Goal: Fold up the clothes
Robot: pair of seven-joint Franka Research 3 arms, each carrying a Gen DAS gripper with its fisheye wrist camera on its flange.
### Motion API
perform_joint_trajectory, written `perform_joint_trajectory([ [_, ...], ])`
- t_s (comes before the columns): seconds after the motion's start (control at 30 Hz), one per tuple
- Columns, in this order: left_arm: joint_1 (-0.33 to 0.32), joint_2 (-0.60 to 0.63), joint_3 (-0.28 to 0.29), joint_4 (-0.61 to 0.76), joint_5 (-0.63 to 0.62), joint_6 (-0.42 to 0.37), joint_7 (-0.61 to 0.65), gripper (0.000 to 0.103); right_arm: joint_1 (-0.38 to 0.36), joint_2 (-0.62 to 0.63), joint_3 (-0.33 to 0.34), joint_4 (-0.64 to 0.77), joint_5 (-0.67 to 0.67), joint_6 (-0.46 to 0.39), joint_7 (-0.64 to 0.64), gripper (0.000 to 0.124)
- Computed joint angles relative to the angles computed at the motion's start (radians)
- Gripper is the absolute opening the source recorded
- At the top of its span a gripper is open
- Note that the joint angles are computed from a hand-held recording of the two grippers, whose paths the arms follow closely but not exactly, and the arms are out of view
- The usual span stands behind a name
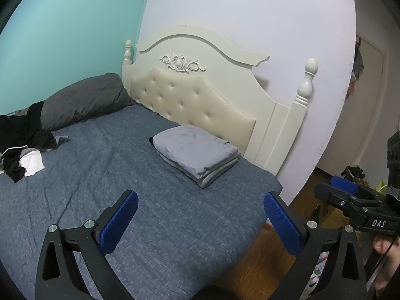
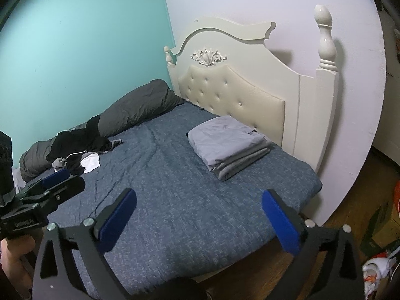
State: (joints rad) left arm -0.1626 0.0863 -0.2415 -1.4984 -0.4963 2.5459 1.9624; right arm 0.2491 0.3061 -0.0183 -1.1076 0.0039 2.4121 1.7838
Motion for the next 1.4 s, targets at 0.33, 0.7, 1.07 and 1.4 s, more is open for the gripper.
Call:
perform_joint_trajectory([
  [0.33,0.0,-0.02,0.006,-0.025,-0.008,0.0,0.0,0.103,0.013,-0.034,-0.004,-0.05,-0.032,0.03,0.024,0.103],
  [0.7,-0.008,-0.045,0.014,-0.057,-0.028,-0.003,0.027,0.103,0.012,-0.07,0.005,-0.107,-0.038,0.05,0.034,0.103],
  [1.07,-0.018,-0.067,0.027,-0.089,-0.012,0.023,0.009,0.103,0.01,-0.108,0.008,-0.171,-0.061,0.074,0.049,0.103],
  [1.4,-0.029,-0.084,0.032,-0.116,-0.006,0.041,0.013,0.103,0.005,-0.13,0.012,-0.211,-0.066,0.087,0.062,0.103],
])
